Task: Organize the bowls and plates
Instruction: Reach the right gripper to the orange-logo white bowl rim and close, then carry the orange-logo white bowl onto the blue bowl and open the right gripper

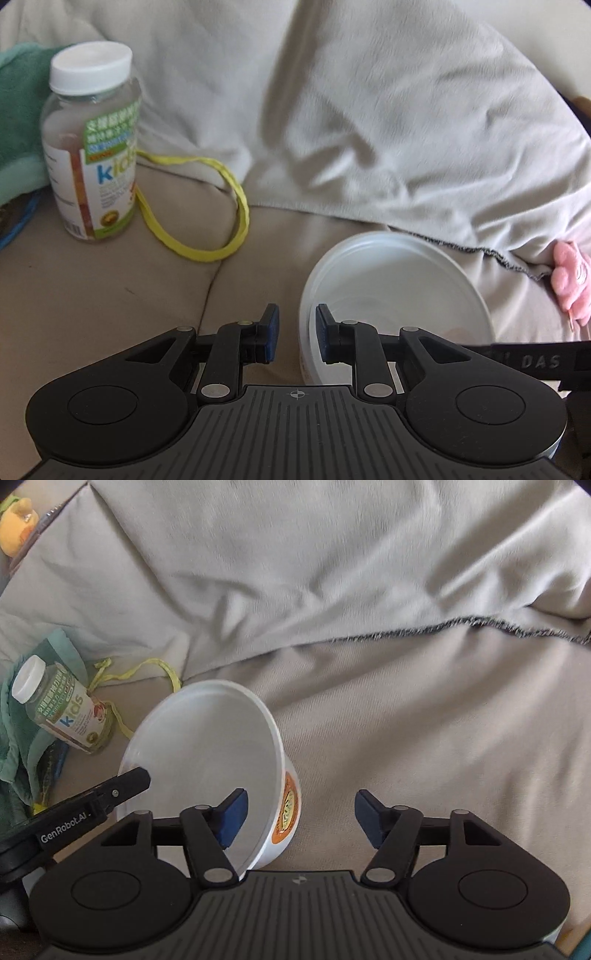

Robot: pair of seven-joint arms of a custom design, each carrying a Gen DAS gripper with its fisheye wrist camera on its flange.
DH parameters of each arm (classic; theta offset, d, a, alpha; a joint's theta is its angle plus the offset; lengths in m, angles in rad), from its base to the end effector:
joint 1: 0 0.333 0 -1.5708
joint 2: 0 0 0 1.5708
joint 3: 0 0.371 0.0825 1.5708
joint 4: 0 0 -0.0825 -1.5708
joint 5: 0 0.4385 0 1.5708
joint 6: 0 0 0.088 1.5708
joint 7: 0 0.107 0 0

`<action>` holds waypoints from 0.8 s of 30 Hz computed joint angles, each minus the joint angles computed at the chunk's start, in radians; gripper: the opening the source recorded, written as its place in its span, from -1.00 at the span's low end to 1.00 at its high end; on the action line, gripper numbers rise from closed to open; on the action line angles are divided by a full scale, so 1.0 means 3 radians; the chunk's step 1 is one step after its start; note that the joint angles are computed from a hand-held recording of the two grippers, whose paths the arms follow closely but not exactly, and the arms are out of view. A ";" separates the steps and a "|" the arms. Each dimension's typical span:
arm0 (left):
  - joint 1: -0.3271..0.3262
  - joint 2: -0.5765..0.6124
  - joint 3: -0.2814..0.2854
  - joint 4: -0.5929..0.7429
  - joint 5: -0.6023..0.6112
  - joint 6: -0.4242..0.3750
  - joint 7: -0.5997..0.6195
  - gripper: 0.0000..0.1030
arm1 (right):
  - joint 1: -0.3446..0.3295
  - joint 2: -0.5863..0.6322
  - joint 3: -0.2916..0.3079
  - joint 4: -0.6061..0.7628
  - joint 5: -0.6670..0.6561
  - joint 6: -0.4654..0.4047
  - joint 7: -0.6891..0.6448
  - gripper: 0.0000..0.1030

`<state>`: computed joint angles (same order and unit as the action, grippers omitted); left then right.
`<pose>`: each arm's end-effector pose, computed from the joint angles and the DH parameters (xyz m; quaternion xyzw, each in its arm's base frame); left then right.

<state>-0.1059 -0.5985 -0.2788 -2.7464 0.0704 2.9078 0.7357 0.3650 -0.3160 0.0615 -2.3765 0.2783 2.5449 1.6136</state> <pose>0.3791 -0.1638 0.4888 -0.7674 0.5232 -0.3335 0.1614 0.4708 0.2124 0.5234 -0.7463 0.6144 -0.0449 0.2520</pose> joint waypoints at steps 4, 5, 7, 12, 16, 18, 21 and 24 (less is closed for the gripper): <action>-0.0329 -0.0003 0.0228 0.0005 -0.0207 0.0071 0.0189 -0.49 | 0.0084 -0.0023 -0.0125 0.0005 0.0361 -0.0258 -0.0300 -0.60; -0.0301 -0.0053 0.0149 0.0045 -0.0187 -0.0011 0.0182 -0.49 | 0.0066 -0.0084 -0.0110 -0.0029 0.0350 -0.0247 -0.0323 -0.61; -0.0278 -0.0168 0.0012 0.0127 -0.0141 -0.0149 0.0152 -0.48 | 0.0046 -0.0272 -0.0118 -0.0120 0.0335 -0.0217 -0.0414 -0.61; -0.0389 -0.0340 -0.0256 0.0432 -0.0067 -0.0280 0.0021 -0.47 | -0.0017 -0.0965 -0.0339 -0.0371 0.0352 -0.0314 -0.0756 -0.61; -0.0648 -0.0046 -0.0390 0.0903 -0.0030 -0.0415 0.0077 -0.44 | -0.0312 -0.1678 -0.0509 -0.0588 0.0093 -0.0522 -0.0999 -0.60; -0.0816 0.0172 -0.0403 0.1124 -0.0061 -0.0493 0.0145 -0.44 | -0.0510 -0.1905 -0.0594 -0.0635 -0.0041 -0.0678 -0.1041 -0.59; -0.1005 0.0453 -0.0445 0.1387 -0.0083 -0.0647 0.0227 -0.44 | -0.0753 -0.2104 -0.0764 -0.0669 -0.0142 -0.0948 -0.1108 -0.59; -0.1169 0.0712 -0.0434 0.1560 -0.0149 -0.0797 0.0317 -0.45 | -0.0966 -0.2206 -0.0907 -0.0746 -0.0200 -0.1126 -0.1218 -0.58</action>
<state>-0.4566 -0.3848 -0.4090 -2.2783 0.0257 2.6688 0.8307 0.0752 -0.9777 -0.2107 -2.6003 0.2183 2.2071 1.2484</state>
